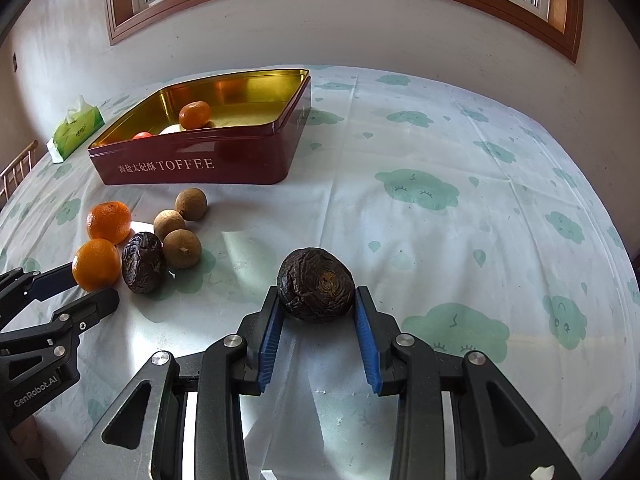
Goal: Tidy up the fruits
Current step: 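Close left gripper on the orange while right gripper lifts the wrinkled fruit, then carry the orange in the left gripper and wrinkled fruit in the right over the tin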
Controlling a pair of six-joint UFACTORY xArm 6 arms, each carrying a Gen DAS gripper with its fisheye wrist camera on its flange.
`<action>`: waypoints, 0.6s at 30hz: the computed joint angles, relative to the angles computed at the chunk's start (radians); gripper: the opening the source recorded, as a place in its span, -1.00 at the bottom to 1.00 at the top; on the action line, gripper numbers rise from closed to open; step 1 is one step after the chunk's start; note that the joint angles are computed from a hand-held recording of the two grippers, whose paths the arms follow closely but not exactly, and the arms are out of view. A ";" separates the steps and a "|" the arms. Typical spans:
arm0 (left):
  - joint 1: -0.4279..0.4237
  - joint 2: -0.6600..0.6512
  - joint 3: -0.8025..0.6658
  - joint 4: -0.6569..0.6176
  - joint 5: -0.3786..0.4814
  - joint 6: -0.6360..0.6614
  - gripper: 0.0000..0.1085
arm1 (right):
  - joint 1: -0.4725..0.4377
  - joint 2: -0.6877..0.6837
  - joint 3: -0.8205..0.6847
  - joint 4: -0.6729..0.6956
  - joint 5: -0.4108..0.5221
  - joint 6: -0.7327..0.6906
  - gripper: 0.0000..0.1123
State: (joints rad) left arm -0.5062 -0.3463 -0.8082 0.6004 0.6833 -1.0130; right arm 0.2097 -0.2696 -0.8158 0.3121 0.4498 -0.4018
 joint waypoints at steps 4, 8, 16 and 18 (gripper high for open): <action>0.012 0.028 -0.024 0.010 -0.002 -0.008 -0.05 | 0.000 0.000 0.000 0.001 0.000 -0.001 -0.43; 0.012 0.037 -0.032 0.031 0.000 -0.021 -0.06 | 0.000 0.000 0.000 0.000 0.000 0.000 -0.43; 0.003 0.031 -0.025 0.051 -0.009 -0.024 -0.33 | 0.000 0.000 0.000 0.001 -0.001 0.000 -0.42; 0.003 0.032 -0.026 0.049 -0.008 -0.024 -0.33 | 0.000 0.001 0.000 0.000 -0.001 -0.001 -0.43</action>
